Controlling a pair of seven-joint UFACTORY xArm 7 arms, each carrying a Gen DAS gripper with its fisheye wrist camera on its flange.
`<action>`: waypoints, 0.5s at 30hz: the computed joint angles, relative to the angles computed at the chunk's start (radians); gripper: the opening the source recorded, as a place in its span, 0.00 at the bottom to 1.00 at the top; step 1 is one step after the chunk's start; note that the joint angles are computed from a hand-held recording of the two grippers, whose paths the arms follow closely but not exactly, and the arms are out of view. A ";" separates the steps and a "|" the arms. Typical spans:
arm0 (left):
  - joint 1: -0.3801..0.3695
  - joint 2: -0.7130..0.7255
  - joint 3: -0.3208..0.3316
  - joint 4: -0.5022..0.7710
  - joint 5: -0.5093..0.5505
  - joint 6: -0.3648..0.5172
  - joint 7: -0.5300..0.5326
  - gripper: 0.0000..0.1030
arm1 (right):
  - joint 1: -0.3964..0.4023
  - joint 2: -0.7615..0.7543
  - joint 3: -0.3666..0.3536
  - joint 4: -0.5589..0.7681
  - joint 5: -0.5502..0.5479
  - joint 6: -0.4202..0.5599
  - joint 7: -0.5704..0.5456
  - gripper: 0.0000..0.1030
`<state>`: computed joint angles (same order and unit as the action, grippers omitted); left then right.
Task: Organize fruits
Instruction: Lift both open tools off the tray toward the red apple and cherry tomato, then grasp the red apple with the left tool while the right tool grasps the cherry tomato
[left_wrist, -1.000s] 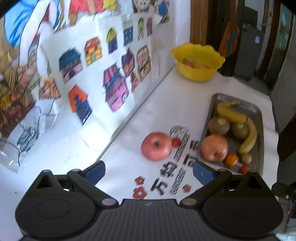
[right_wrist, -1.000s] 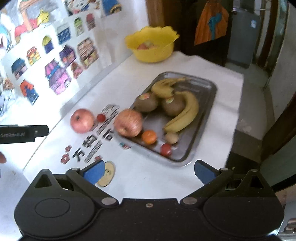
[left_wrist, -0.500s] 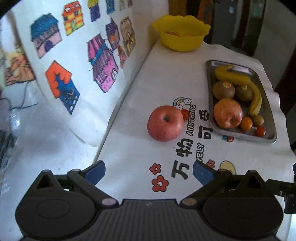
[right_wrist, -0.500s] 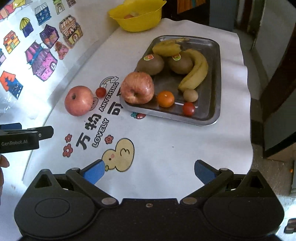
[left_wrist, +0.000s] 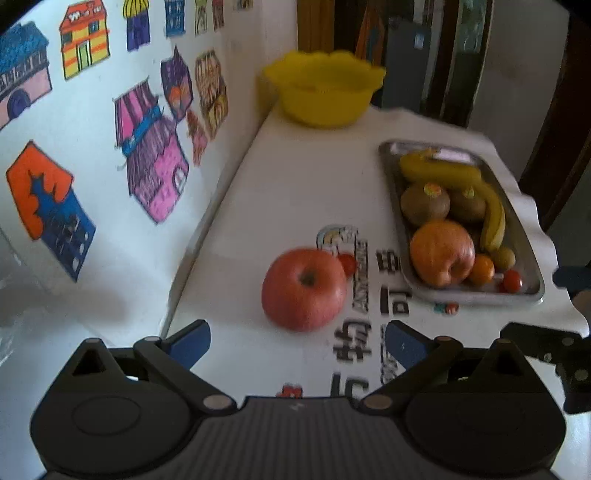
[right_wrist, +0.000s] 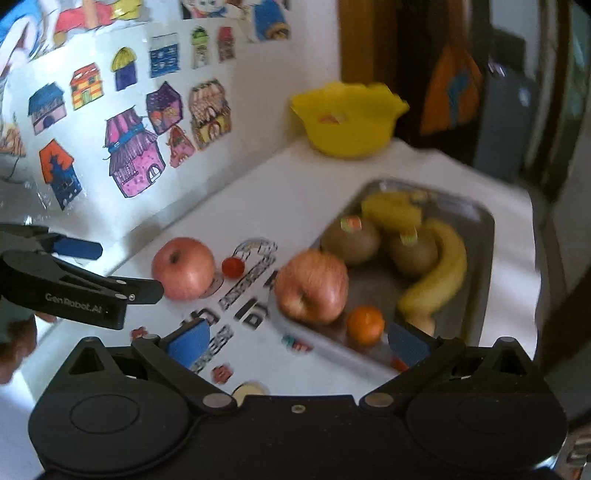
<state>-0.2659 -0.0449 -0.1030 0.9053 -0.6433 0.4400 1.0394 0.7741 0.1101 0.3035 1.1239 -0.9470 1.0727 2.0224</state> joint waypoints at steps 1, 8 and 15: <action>-0.006 0.005 -0.002 -0.004 -0.042 -0.025 0.037 0.99 | -0.005 -0.002 -0.005 -0.008 -0.014 -0.009 -0.019 0.99; -0.013 0.063 -0.033 -0.002 -0.160 -0.116 0.161 0.99 | -0.059 -0.001 -0.039 -0.040 -0.166 -0.103 -0.164 0.99; -0.005 0.091 -0.066 -0.014 -0.277 -0.184 0.278 0.99 | -0.139 0.006 -0.071 -0.045 -0.179 -0.281 -0.237 0.94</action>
<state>-0.2705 0.0466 -0.1694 0.8912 -0.9205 0.2557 1.3169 0.6349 0.1166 0.2322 1.0792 -1.1262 0.7917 1.7852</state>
